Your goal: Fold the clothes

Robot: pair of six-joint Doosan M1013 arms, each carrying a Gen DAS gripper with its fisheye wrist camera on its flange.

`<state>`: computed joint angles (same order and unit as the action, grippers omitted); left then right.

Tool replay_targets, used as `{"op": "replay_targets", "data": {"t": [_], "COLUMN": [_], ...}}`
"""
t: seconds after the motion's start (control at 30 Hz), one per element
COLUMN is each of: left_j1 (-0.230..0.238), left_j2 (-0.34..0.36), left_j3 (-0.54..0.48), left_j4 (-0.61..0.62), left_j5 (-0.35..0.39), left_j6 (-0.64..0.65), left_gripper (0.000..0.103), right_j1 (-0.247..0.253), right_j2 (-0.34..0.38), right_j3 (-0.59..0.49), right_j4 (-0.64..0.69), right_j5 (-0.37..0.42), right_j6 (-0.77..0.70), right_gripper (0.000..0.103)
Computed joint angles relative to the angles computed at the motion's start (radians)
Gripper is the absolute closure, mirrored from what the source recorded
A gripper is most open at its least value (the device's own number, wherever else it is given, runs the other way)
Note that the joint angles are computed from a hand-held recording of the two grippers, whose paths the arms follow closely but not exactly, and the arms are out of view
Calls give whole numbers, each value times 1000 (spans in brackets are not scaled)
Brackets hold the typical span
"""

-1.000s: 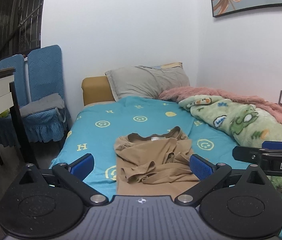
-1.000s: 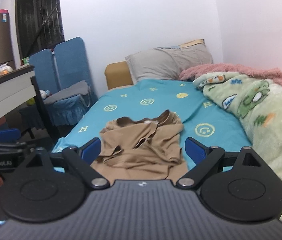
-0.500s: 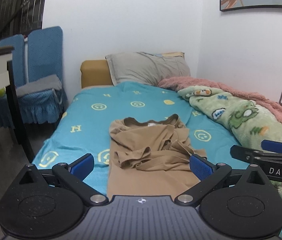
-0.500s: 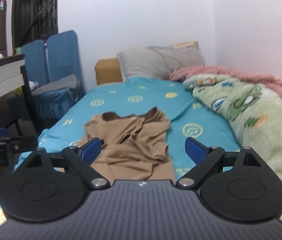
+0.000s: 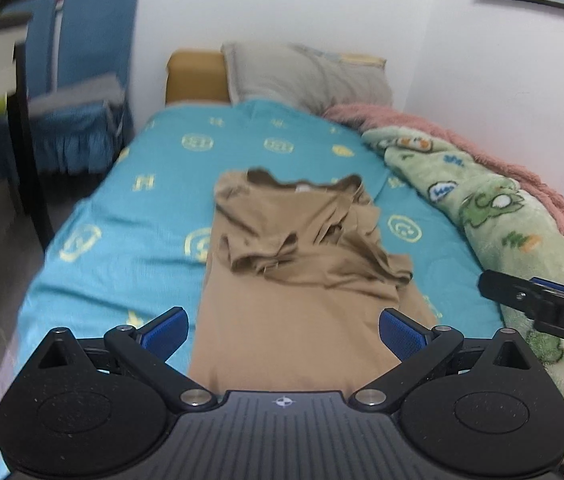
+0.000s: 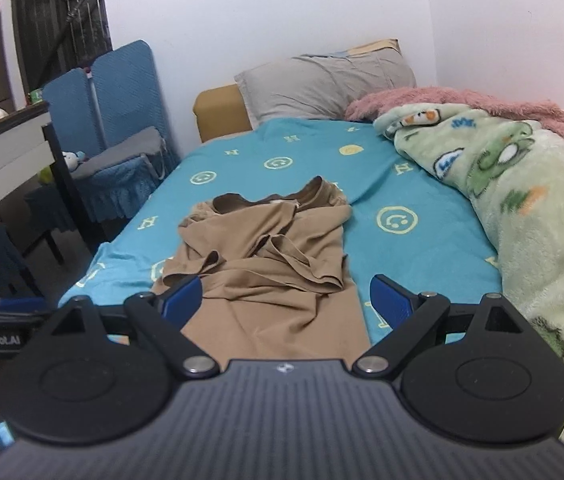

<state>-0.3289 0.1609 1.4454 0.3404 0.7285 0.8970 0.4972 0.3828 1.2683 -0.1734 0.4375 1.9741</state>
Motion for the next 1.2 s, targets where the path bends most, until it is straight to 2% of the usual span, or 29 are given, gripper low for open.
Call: {"op": "replay_targets", "data": {"t": [0.3,0.4,0.57,0.7,0.8,0.9,1.0,1.1,1.2], "left_j1": [35,57,114,147,164,180,189,191,193], "left_j2": [24,31,45,68,80,90,88,102,102], "left_j3": [-21,-27,-18,-10,2,12,33,24,37], "left_j4": [-154,-264,-550,-672,-732,-791,-862,-848,-837], "left_j5": [87,106,122,141,117,96,46,44,-14], "left_j6": [20,42,81,39,-5,-56,-45,-66,-104], "left_gripper": [0,1,2,5,8,16,17,25,31], "right_j1": [9,8,-25,-53,-75,-89,-111,-119,-119], "right_j2": [18,21,22,24,21,17,20,31,48], "right_j3": [-26,-30,-23,-12,13,41,70,83,83], "right_j4": [-60,-46,193,348,458,482,637,727,791], "right_j5": [83,100,106,120,115,108,114,131,129], "right_j6": [17,9,-55,-20,61,229,291,354,386], "right_gripper": [11,11,11,11,11,11,11,11,10]}}
